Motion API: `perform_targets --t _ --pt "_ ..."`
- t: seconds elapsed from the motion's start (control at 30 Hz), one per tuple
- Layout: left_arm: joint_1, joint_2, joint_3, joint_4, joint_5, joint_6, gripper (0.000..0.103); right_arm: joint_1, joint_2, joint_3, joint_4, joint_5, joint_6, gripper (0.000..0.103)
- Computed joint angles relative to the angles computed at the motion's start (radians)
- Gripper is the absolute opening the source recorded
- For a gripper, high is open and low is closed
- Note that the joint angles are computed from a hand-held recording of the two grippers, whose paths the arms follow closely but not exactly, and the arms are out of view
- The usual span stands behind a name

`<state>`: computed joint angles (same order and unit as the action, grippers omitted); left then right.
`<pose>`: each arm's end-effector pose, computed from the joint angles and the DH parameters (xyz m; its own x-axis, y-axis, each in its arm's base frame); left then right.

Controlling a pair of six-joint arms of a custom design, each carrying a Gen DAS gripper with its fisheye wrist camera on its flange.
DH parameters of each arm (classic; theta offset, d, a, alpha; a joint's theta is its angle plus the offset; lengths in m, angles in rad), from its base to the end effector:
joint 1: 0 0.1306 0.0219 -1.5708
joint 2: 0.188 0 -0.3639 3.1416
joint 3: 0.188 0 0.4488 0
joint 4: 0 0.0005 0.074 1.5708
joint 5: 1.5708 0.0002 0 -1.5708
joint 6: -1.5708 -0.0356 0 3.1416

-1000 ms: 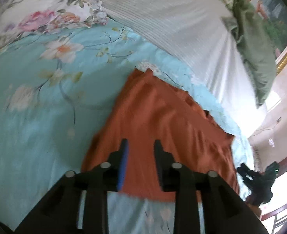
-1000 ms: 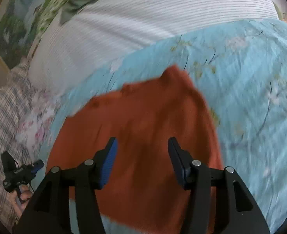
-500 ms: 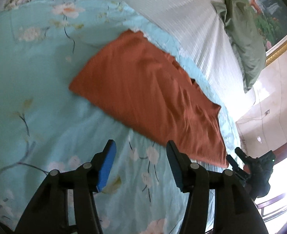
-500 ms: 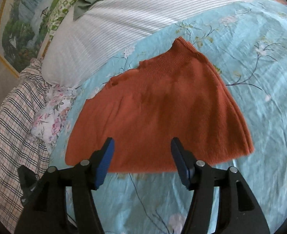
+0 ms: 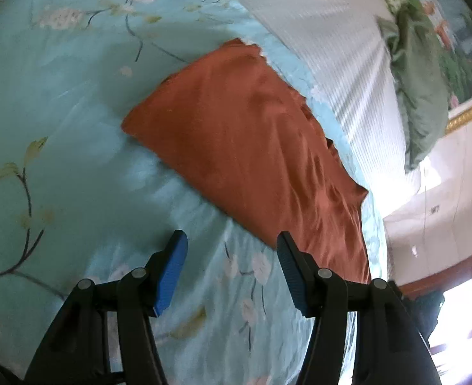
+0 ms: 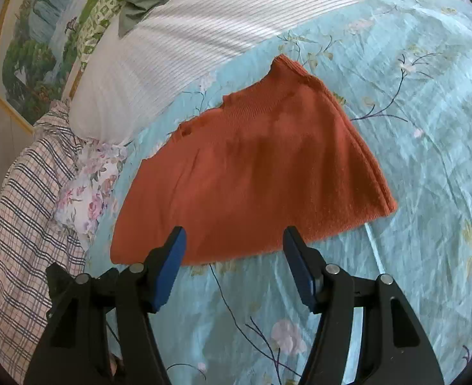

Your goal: Fold small clothes

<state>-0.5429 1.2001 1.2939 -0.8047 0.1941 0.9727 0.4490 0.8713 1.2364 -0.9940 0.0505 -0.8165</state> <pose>0.4115 -0.2569 0.4592 -0.8369 -0.4421 -0.3227 -0.1058 0.7091 -0.6971 0.3176 0.1505 0.5436 -0.6520 0.4938 -0.5754 0.1145 0.8143 0.5690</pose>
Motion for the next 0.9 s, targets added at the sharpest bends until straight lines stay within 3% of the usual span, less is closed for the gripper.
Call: perform_targets --t 0.33,0.43,0.5,0.57,0.6,0.73,0.9 --pt "0.06 0.115 0.077 0.071 -0.043 0.044 0.054 -0.013 0.031 0.026 -0.009 -0.027 0.012 0.064" --pt "0.074 0.152 0.114 0.065 -0.059 0.035 0.046 -0.025 0.043 0.038 -0.01 -0.035 0.02 0.064" --pt "0.079 0.177 0.142 0.05 -0.071 0.017 0.027 -0.033 0.051 0.044 -0.011 -0.039 0.022 0.064" --pt "0.082 0.19 0.157 0.049 -0.066 0.001 0.016 -0.047 0.063 0.05 -0.009 -0.054 0.028 0.064" --pt "0.079 0.194 0.167 0.045 -0.075 -0.012 0.011 -0.057 0.069 0.054 -0.008 -0.064 0.032 0.064" --pt "0.028 0.224 0.267 -0.008 -0.177 -0.156 0.009 -0.093 0.084 0.07 0.002 -0.101 0.059 0.064" --pt "-0.069 0.315 0.453 -0.055 -0.209 -0.334 0.007 -0.158 0.098 0.092 0.022 -0.185 0.09 0.064"
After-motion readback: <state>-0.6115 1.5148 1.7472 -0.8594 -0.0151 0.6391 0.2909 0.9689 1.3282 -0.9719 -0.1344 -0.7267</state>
